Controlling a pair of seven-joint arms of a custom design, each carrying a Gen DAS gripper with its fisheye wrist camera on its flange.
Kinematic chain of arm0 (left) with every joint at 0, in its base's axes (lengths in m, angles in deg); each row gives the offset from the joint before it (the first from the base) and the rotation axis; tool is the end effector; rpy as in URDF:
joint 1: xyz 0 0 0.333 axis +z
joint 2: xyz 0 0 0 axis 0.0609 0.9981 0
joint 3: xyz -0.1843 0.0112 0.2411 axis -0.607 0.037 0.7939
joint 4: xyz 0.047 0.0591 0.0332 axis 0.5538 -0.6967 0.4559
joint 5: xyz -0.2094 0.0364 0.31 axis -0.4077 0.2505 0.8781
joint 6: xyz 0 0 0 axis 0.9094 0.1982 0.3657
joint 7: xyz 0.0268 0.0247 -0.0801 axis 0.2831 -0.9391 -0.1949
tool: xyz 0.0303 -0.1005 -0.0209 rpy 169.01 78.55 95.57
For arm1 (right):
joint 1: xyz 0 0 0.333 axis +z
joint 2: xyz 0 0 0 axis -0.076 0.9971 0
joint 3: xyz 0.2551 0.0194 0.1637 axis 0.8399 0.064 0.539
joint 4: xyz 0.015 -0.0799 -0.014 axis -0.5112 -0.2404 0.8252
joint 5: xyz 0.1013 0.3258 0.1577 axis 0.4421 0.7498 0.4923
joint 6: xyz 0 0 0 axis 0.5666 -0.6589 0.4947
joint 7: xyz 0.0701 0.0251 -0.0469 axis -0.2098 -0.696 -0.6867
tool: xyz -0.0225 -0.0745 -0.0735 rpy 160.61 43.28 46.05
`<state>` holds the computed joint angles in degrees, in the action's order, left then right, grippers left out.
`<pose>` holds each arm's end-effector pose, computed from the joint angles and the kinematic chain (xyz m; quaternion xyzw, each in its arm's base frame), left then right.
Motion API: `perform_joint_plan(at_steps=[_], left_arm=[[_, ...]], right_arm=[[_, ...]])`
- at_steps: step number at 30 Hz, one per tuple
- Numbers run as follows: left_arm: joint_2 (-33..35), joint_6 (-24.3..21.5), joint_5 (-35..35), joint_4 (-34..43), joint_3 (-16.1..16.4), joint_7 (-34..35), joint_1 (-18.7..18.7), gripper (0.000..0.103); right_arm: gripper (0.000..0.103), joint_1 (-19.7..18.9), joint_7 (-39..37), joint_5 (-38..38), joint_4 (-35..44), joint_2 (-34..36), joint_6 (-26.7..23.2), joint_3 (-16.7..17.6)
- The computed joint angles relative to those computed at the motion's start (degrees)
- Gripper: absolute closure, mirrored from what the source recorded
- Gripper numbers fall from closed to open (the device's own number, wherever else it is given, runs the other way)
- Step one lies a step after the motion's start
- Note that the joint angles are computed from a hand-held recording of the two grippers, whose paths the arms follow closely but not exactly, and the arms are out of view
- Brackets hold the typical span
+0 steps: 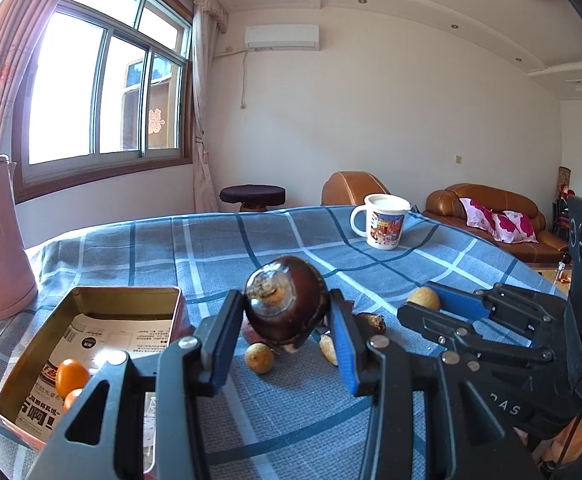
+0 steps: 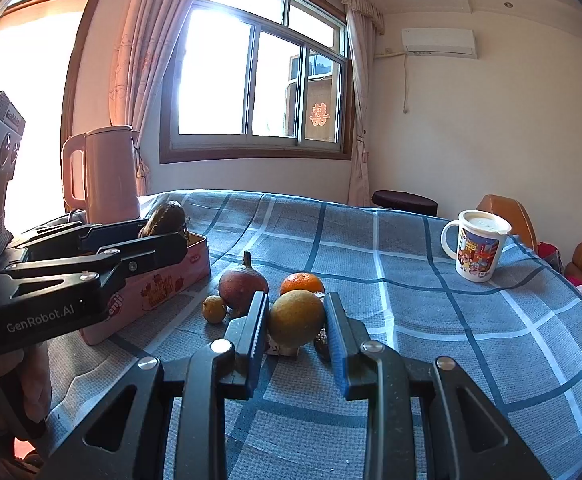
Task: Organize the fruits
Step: 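Carry the mangosteen over the tin with the left tool while the right tool carries the kiwi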
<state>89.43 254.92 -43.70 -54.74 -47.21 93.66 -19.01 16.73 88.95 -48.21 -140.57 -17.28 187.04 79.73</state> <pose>0.7019 -0.3096 0.3649 -0.4483 0.6755 -0.5021 0.3012 0.6706 0.2135 0.3558 -0.6555 0.5005 -0.3742 0.4240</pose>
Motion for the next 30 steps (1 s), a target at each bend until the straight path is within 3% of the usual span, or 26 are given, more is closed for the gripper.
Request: perform_joint_plan(at_steps=[4, 12, 18, 24, 30], left_arm=[[-0.6, 1.1, -1.5, -1.3, 2.2, 0.5, -1.6, 0.059], [-2.2, 0.8, -3.0, -3.8, 2.1, 0.2, -0.4, 0.059], [-3.1, 1.0, -3.7, -5.4, 2.3, -0.2, 0.4, 0.059], [-3.6, -0.6, -5.4, -6.1, 4.6, 0.0, -0.6, 0.059], [-4.5, -5.4, -4.3, -6.2, 6.3, -2.5, -0.2, 0.059]], right_arm=[[0.073, 0.3, -0.3, 0.1, -0.1, 0.0, 0.2, -0.2], [0.073, 2.7, -2.6, 1.9, 1.1, 0.3, -1.8, -2.4], [0.073, 1.7, -2.2, 0.7, 1.9, 0.0, -3.2, -1.0], [0.073, -1.7, -0.4, -4.4, 3.5, -0.6, -5.7, 3.3], [0.073, -6.3, 1.1, -11.3, 9.8, 1.4, -12.8, 10.2]])
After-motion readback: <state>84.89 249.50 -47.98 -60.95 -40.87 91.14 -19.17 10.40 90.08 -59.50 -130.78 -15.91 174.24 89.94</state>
